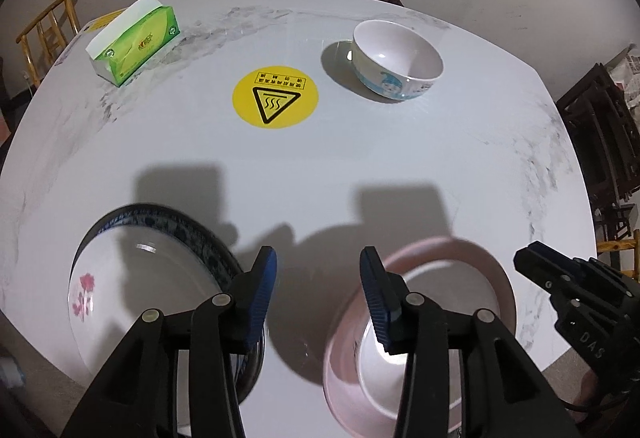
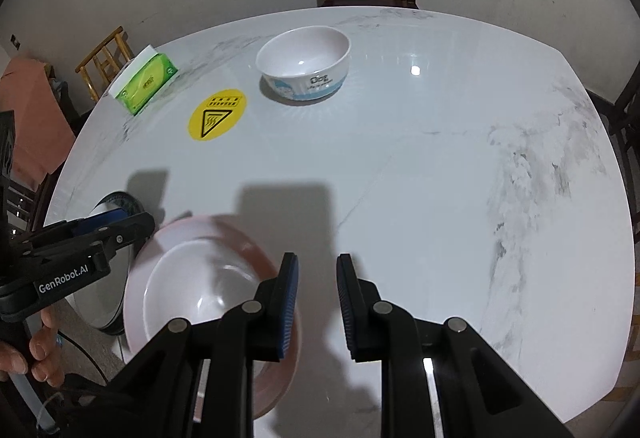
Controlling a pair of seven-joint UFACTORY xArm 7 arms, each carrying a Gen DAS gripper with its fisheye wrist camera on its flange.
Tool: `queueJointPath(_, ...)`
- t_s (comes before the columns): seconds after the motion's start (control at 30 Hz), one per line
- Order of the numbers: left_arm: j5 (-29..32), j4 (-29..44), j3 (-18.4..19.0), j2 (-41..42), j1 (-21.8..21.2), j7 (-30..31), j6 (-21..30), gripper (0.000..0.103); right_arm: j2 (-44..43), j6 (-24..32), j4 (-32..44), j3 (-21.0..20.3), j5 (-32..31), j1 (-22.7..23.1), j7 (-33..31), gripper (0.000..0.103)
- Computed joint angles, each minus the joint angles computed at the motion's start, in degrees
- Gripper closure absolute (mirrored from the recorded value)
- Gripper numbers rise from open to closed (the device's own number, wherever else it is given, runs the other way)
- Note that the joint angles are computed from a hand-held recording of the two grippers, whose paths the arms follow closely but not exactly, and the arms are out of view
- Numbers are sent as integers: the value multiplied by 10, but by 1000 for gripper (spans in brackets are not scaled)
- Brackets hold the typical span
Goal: Organize plates and bowls
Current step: 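Open both tools and pull them back from the nested bowls, then move both tools to the white 'Dog' bowl and close on its rim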
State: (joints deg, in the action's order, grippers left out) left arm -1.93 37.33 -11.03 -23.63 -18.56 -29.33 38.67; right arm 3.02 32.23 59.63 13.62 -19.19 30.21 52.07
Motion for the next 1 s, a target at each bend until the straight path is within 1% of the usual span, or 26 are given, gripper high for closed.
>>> queueJointPath(0.2,-4,36,13,53,8,13,-16,61,22,-11,25,-14,20,-16,-36,83)
queueJointPath(0.4,-16,86,23,111,15,32,-24,61,59,-22,72,-29,44,-31,-80,83)
queueJointPath(0.5,-26,117,28,143,17,49,-28,61,86,-22,109,-35,68,-39,-112,83)
queueJointPath(0.6,-38,147,32,172,20,63,-27,61,114,-15,147,-43,78,-42,-131,83)
queueJointPath(0.73,-59,185,37,211,27,81,-39,61,154,-17,198,-48,107,-50,-169,83)
queueJointPath(0.83,-76,211,38,238,32,92,-45,61,186,-18,238,-58,113,-48,-181,83)
queueJointPath(1.0,-95,265,39,290,41,94,-48,61,242,4,311,-68,125,-46,-194,83)
